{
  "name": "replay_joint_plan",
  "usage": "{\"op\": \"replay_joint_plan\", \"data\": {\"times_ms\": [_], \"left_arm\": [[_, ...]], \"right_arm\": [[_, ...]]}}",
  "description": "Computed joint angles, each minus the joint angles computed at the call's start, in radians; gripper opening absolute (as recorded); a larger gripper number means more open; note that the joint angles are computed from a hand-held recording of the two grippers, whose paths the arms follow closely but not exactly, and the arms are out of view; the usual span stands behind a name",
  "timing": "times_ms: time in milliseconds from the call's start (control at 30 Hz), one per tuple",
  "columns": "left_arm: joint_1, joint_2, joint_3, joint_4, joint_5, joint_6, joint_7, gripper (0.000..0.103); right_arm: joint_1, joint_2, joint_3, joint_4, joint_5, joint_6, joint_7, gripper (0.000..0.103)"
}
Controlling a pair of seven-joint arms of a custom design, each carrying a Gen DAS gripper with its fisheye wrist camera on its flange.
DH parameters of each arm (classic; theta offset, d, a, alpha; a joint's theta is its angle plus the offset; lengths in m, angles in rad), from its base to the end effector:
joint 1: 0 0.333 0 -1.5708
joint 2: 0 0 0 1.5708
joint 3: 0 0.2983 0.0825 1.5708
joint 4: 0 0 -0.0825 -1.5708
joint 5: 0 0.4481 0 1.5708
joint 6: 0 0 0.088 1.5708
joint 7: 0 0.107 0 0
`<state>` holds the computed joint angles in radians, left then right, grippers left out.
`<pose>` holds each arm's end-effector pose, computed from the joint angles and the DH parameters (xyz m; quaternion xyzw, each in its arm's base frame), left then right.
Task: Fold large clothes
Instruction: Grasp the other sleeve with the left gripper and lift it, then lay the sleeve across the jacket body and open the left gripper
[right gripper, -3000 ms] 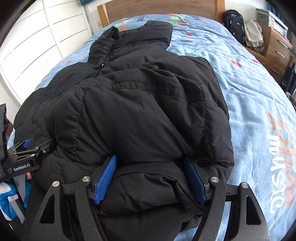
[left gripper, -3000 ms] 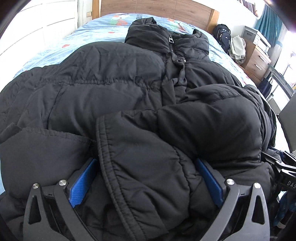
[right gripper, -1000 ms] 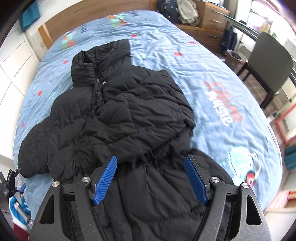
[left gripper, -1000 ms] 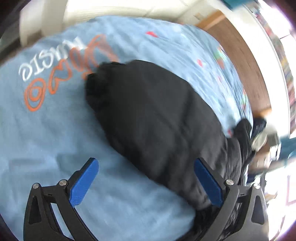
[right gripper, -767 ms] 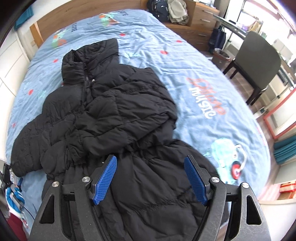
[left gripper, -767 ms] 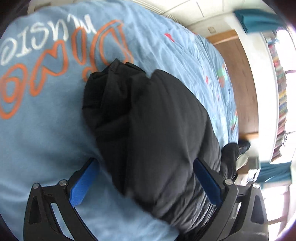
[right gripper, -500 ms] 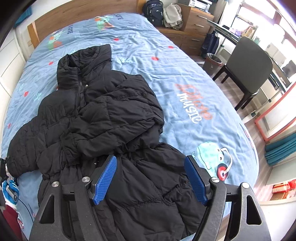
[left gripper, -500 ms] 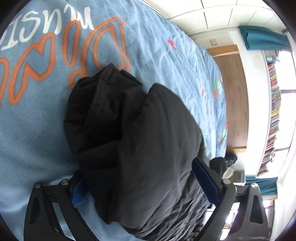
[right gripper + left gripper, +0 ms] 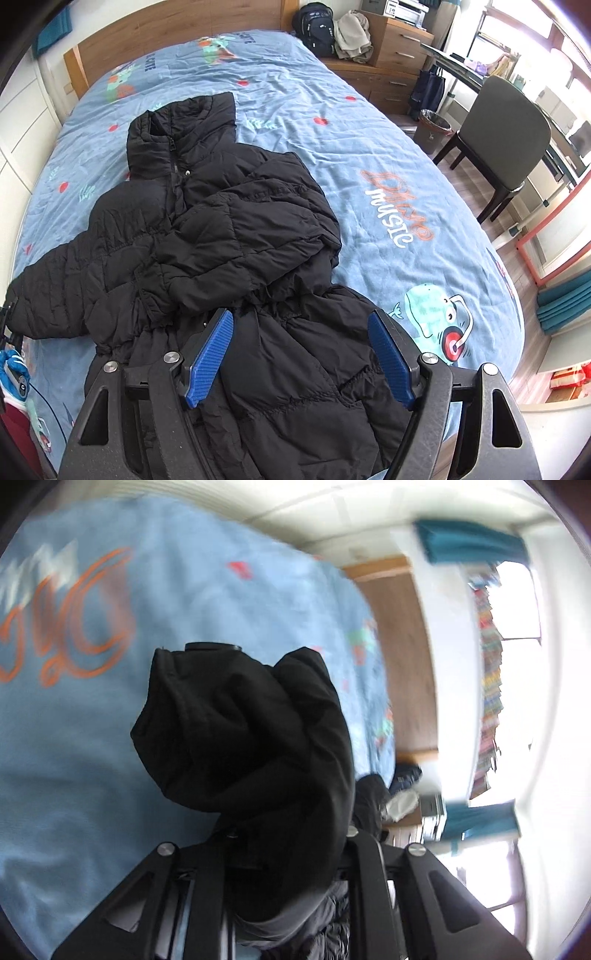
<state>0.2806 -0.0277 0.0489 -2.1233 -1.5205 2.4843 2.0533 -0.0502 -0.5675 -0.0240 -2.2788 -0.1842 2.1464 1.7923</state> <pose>0.5883 0.2058 0.4111 0.8073 -0.2439 0.5337 0.0625 0.4875 -0.0454 0.5884 -0.6053 0.7622 -0.2007 0.1111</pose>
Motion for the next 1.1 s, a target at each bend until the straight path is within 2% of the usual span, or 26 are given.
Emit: {"op": "replay_joint_plan", "data": {"times_ms": [133,233,367,500,767,1033,1100], "left_arm": [[-0.025,-0.043,-0.011,0.04,0.044,-0.042,0.057,0.016],[-0.056,-0.058,-0.016,0.074,0.033,-0.106,0.105,0.016],[-0.104,-0.078,-0.035,0.101,0.106,-0.152,0.128,0.016],[-0.165,-0.094,-0.062,0.109,0.198,-0.154,0.115,0.016],[-0.3,-0.157,-0.116,0.021,0.353,-0.054,0.037,0.016],[-0.402,-0.114,-0.178,-0.016,0.61,0.047,-0.157,0.017],[-0.417,-0.093,-0.189,-0.019,0.669,0.065,-0.211,0.019]], "right_arm": [[-0.004,-0.028,-0.003,-0.015,0.004,0.006,0.003,0.075],[-0.012,-0.053,-0.008,-0.031,0.007,0.009,0.006,0.075],[-0.025,-0.086,-0.016,-0.054,0.014,0.018,0.012,0.075],[-0.04,-0.123,-0.029,-0.082,0.025,0.029,0.008,0.075],[-0.059,-0.122,-0.086,-0.121,0.1,0.09,-0.036,0.075],[-0.078,-0.057,-0.14,-0.143,0.181,0.133,-0.161,0.075],[-0.087,-0.036,-0.151,-0.139,0.198,0.138,-0.19,0.075]]}}
